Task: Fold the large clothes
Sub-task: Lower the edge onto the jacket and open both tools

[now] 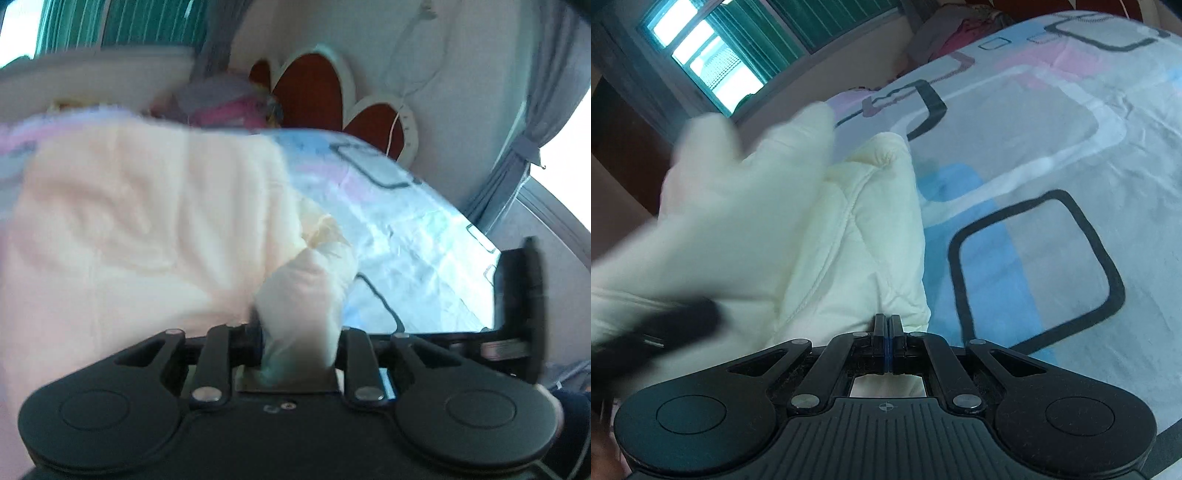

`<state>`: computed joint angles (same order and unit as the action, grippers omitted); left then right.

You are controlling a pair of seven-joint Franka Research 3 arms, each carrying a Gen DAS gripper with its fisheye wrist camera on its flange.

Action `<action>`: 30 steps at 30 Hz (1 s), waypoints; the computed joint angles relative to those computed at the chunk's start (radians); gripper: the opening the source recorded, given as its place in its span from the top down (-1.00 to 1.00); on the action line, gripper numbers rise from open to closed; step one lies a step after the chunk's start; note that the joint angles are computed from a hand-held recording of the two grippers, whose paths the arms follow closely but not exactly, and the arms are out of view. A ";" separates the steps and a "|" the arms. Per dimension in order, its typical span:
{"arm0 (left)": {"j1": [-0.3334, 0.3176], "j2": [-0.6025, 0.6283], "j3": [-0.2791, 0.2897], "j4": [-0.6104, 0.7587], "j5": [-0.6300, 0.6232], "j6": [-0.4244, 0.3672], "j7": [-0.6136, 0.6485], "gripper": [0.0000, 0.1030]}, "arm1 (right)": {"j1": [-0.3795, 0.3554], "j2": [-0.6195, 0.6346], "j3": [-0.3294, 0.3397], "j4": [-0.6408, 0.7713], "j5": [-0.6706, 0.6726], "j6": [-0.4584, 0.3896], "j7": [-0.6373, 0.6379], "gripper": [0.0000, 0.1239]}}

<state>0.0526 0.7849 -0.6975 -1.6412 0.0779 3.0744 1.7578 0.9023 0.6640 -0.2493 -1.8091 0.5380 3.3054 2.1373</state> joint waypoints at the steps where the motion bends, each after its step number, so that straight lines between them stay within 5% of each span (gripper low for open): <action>1: -0.009 0.009 0.007 0.008 -0.001 -0.006 -0.005 0.44 | -0.038 -0.008 0.041 -0.011 -0.004 0.013 -0.005 1.00; 3: -0.026 0.006 0.020 0.009 -0.004 -0.003 -0.018 0.32 | -0.070 -0.031 0.078 -0.045 0.008 0.033 -0.010 1.00; 7: 0.104 0.007 -0.135 -0.086 -0.012 0.042 0.025 -0.74 | -0.068 -0.065 0.077 -0.087 0.051 0.050 -0.016 0.99; 10: 0.205 -0.005 -0.239 -0.173 0.024 0.076 0.028 -0.74 | -0.026 -0.085 0.036 -0.107 0.091 0.055 -0.038 0.89; 12: 0.344 0.034 -0.378 -0.232 0.047 0.060 0.040 -0.73 | 0.094 -0.084 -0.085 -0.119 0.147 0.055 -0.045 -0.14; 14: 0.476 0.113 -0.513 -0.272 0.071 0.038 0.054 -0.74 | 0.215 -0.070 -0.209 -0.124 0.195 0.068 -0.067 -0.21; 16: 0.570 0.177 -0.590 -0.306 0.094 0.058 0.054 -0.70 | 0.262 -0.068 -0.259 -0.117 0.234 0.080 -0.098 -0.21; 19: 0.556 0.090 -0.495 -0.318 0.096 0.208 -0.026 -0.35 | 0.258 -0.059 -0.263 -0.072 0.258 0.123 -0.139 -0.21; 24: 0.376 0.026 -0.231 -0.180 0.030 0.304 -0.159 -0.02 | 0.162 -0.011 -0.210 0.128 0.192 0.056 -0.249 -0.21; 30: 0.320 0.183 -0.219 0.037 0.143 0.226 -0.177 0.16 | -0.042 0.161 -0.108 0.528 0.000 -0.241 -0.255 -0.21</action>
